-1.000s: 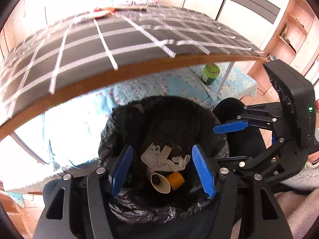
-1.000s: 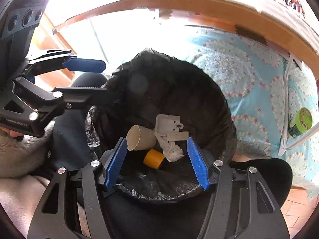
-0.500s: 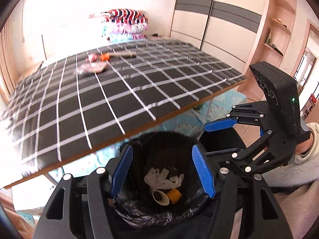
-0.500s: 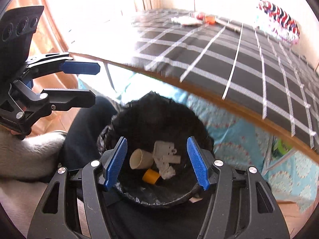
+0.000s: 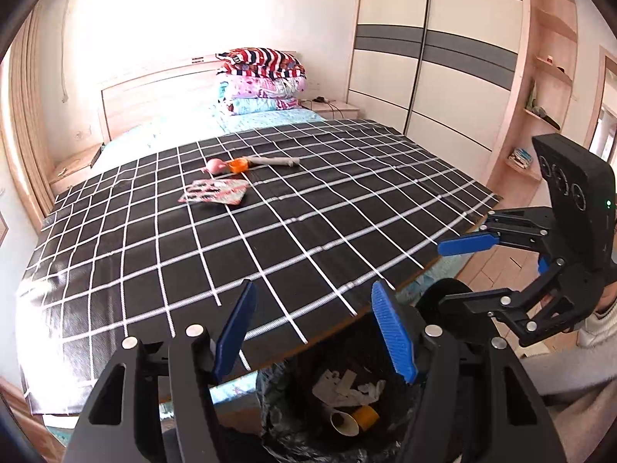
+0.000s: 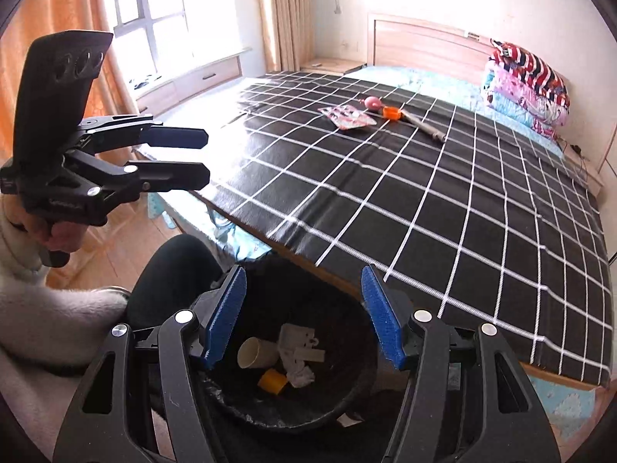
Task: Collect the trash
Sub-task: 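Move both tools back over the mat toward the blister pack and stick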
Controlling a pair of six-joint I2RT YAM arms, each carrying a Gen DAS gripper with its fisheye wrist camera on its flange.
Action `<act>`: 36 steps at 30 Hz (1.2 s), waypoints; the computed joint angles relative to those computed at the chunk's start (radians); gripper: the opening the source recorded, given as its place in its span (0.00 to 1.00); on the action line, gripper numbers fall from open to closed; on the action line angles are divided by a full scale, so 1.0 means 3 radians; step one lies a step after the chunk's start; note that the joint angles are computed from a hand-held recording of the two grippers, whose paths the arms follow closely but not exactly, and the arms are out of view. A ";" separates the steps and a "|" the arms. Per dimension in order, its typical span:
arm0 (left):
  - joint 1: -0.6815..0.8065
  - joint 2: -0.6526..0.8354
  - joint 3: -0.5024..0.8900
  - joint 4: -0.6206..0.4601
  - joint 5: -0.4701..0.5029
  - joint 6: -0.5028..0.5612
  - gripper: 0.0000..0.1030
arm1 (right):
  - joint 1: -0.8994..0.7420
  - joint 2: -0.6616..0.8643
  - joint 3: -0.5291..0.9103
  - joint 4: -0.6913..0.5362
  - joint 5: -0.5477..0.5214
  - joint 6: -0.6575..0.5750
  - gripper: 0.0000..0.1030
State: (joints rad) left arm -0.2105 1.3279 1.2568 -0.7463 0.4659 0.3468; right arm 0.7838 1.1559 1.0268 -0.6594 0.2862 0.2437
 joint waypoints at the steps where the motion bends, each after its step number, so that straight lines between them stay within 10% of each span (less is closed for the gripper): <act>1: 0.0012 0.0057 0.0054 0.0018 0.0000 -0.0022 0.63 | -0.0038 0.0014 0.0028 0.0006 -0.0007 -0.0029 0.60; 36: 0.0029 0.2902 0.3166 -0.0854 -0.0187 -0.1098 0.71 | -0.1339 0.1376 0.1384 0.0173 -0.0640 -0.0634 0.60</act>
